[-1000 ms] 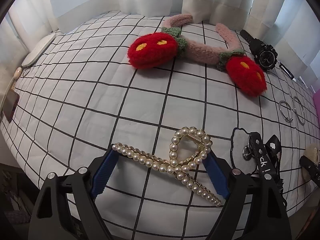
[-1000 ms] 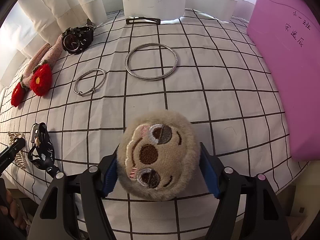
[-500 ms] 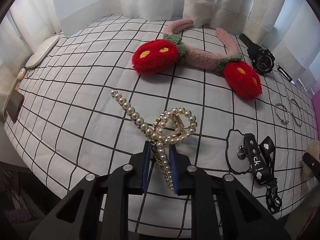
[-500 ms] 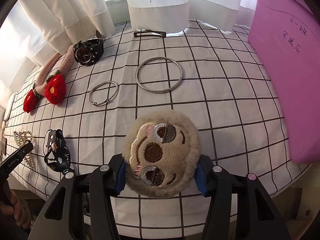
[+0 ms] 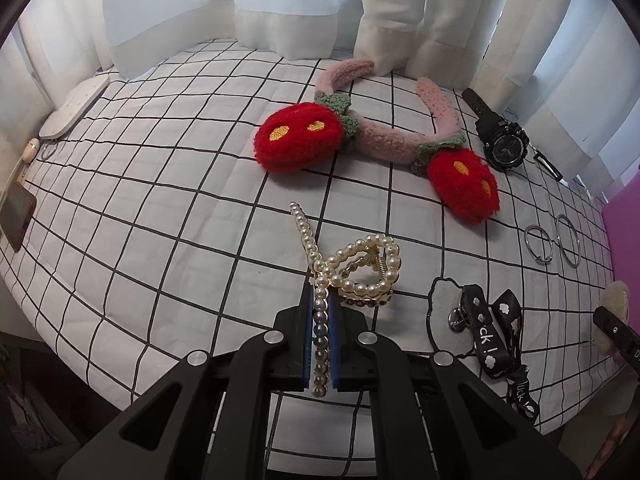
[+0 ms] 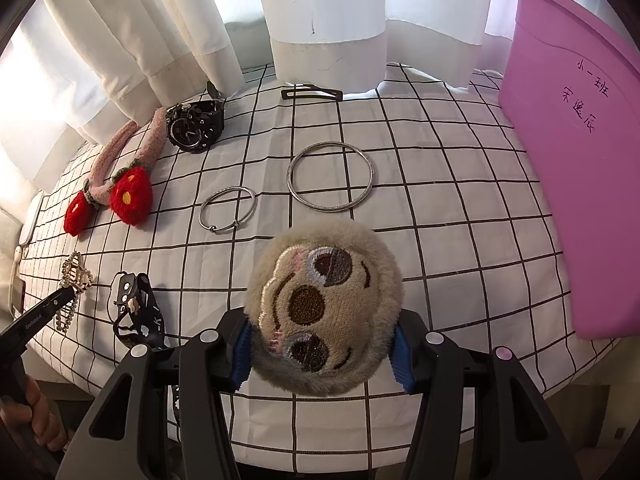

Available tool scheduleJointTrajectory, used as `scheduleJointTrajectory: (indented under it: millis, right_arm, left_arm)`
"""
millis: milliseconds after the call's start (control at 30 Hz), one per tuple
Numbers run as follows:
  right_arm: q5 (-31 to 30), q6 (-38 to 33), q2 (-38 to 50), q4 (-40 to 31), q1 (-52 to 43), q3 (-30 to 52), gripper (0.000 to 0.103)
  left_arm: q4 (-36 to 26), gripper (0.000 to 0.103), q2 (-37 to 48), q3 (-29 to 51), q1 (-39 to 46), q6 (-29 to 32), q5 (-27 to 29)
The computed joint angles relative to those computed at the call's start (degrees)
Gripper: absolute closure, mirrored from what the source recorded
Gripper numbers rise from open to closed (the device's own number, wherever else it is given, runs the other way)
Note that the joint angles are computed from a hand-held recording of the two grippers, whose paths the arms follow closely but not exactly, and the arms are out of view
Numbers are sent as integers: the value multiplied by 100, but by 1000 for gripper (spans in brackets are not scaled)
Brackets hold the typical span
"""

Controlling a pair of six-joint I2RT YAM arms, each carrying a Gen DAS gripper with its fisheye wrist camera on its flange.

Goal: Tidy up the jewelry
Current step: 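Lift and carry the sloth keychain and pearl clip over the pink basin with both tools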

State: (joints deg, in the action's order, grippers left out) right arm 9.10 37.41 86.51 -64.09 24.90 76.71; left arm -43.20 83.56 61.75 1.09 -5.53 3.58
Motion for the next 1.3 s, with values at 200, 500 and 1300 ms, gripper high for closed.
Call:
scheduleJointTrajectory:
  millis: [200,500,1300]
  right_arm:
    - [32,-3,-57,-53,19,122,50]
    - [183,-86,-125,-328,0,819,50]
    - [-98,-2015,-943,-2033,-3370,4307,50]
  left_arm:
    - [-177,97,-291,181,7,34,135]
    - [-591,97,-550,951,-370,36,105]
    - [-1729,97,2021,6317,-4369,-559,19]
